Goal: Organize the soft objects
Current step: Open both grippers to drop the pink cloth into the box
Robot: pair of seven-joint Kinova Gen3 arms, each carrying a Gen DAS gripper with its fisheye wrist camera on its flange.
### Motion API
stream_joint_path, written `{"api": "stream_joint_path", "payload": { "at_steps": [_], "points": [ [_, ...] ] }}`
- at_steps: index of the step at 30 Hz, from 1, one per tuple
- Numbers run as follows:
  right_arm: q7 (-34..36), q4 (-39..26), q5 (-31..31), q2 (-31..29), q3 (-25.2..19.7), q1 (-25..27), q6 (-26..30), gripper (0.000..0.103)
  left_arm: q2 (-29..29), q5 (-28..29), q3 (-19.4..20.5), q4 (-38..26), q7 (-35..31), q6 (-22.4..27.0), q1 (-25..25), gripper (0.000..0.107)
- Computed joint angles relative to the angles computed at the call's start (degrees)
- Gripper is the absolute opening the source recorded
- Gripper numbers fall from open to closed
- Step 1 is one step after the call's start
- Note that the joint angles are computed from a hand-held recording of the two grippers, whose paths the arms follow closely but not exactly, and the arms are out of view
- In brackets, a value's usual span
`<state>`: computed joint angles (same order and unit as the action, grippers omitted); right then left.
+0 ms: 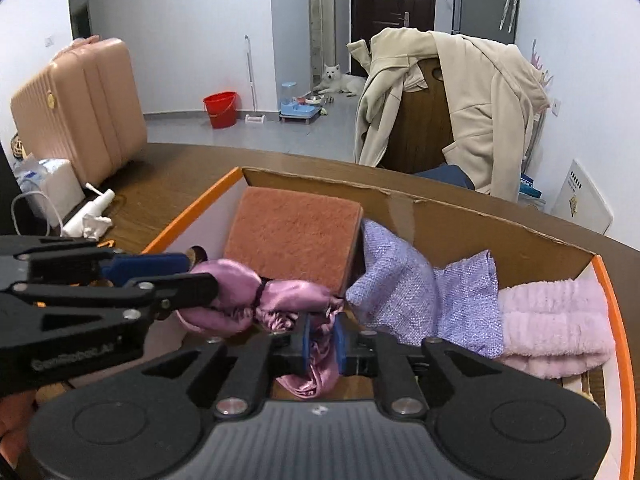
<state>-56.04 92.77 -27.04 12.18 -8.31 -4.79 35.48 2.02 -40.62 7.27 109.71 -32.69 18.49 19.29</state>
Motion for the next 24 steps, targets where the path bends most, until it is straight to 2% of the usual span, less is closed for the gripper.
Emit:
{"api": "stream_joint_path", "payload": {
  "at_steps": [1,3,7,9,10,12,19,24],
  "points": [
    [0.61,0.33,-0.85,-0.60,-0.16,0.58,0.05,0.017,-0.79,-1.15,0.06,0.39,0.68,0.23,0.29,0.038],
    [1.86,1.41,-1.85,-2.63,0.00,1.30,-0.18,0.018,-2.81,-4.64,1.40,0.89,3.36,2.31,0.58,0.038],
    [7.02,3.63,-6.30,-9.10,2.01,3.08,1.19,0.019,-8.48,-6.33,5.73,1.18,4.81,6.72,-0.72,0.041],
    [9.91,4.99,-8.76,-13.48,4.34,3.29,2.40,0.023,-12.03,-6.42,8.31,1.19,5.20,9.32,-1.47,0.047],
    [11.14,6.00,-9.90,-16.11,5.73,3.25,2.86,0.028,-13.72,-6.12,9.60,1.06,5.02,10.82,-1.74,0.048],
    [12.50,7.70,-10.87,-20.77,8.45,2.78,4.02,0.034,-17.17,-6.13,13.24,0.86,5.74,14.35,-2.72,0.056],
    [15.76,15.36,-11.30,-36.18,18.55,-1.24,9.06,0.044,-28.66,-1.57,25.71,0.67,5.15,24.83,-5.48,0.066],
    [16.70,22.80,-9.75,-47.02,25.08,-6.08,10.34,0.049,-37.85,4.10,34.51,3.04,7.57,27.54,-9.06,0.079]
  ]
}}
